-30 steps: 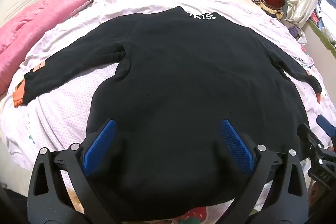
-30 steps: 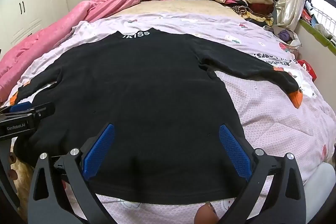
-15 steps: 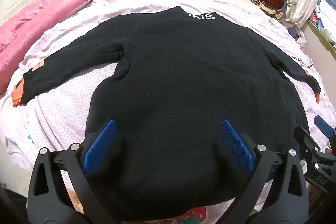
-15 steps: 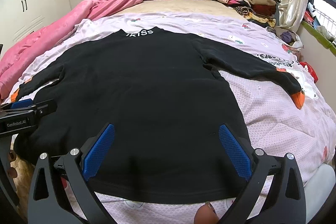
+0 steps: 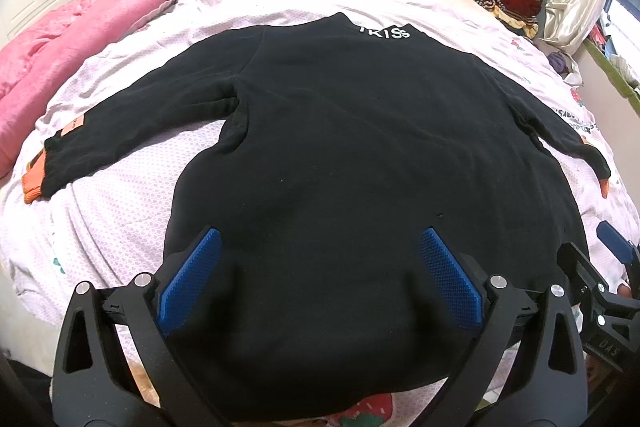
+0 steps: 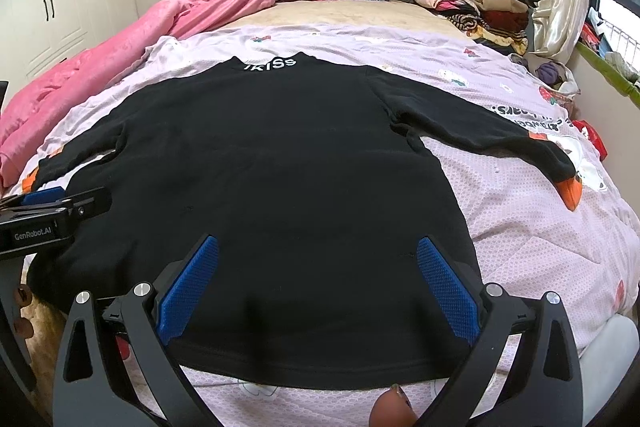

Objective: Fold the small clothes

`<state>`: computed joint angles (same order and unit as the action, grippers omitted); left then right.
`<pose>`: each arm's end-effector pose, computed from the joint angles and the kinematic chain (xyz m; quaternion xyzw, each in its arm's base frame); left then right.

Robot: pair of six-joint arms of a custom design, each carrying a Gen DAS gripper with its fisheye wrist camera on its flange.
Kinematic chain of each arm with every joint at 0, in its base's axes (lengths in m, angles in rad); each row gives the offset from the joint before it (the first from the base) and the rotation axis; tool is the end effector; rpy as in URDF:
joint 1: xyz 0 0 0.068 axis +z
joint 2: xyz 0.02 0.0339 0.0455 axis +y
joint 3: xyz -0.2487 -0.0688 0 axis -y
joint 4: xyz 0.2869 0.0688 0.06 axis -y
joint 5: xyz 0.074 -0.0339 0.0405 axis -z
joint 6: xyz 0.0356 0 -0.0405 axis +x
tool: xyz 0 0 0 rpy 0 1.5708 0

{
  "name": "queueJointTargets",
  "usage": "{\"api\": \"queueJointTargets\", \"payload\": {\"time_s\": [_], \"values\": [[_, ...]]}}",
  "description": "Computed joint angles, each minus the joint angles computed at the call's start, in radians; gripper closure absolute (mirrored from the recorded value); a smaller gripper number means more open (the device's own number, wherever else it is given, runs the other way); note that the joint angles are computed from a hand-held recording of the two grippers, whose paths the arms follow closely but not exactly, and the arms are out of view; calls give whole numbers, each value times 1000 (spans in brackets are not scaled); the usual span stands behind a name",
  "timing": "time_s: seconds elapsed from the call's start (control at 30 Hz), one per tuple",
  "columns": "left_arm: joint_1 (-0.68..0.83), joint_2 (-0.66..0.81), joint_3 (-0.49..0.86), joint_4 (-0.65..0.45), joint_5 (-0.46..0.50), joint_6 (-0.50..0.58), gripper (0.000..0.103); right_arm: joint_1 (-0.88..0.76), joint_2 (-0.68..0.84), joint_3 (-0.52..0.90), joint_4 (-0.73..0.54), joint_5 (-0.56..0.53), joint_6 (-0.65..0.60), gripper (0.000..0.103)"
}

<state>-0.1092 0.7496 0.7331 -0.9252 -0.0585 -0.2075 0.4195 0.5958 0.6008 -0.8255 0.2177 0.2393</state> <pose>0.1894 -0.0187 0.2496 -0.0557 0.9489 -0.0213 0.3098 0.1629 0.0642 0.2349 -0.0436 0.9248 0.0222 0.3774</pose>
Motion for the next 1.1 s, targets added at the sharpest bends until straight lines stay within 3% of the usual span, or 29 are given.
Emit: {"api": "queueJointTargets", "payload": {"time_s": [0.73, 1.1], "values": [[13, 23, 12, 14, -2, 0, 9, 20, 66, 33, 35, 3, 11, 4], [42, 155, 93, 53, 10, 19, 9, -8, 174, 94, 110, -14, -8, 4]]}}
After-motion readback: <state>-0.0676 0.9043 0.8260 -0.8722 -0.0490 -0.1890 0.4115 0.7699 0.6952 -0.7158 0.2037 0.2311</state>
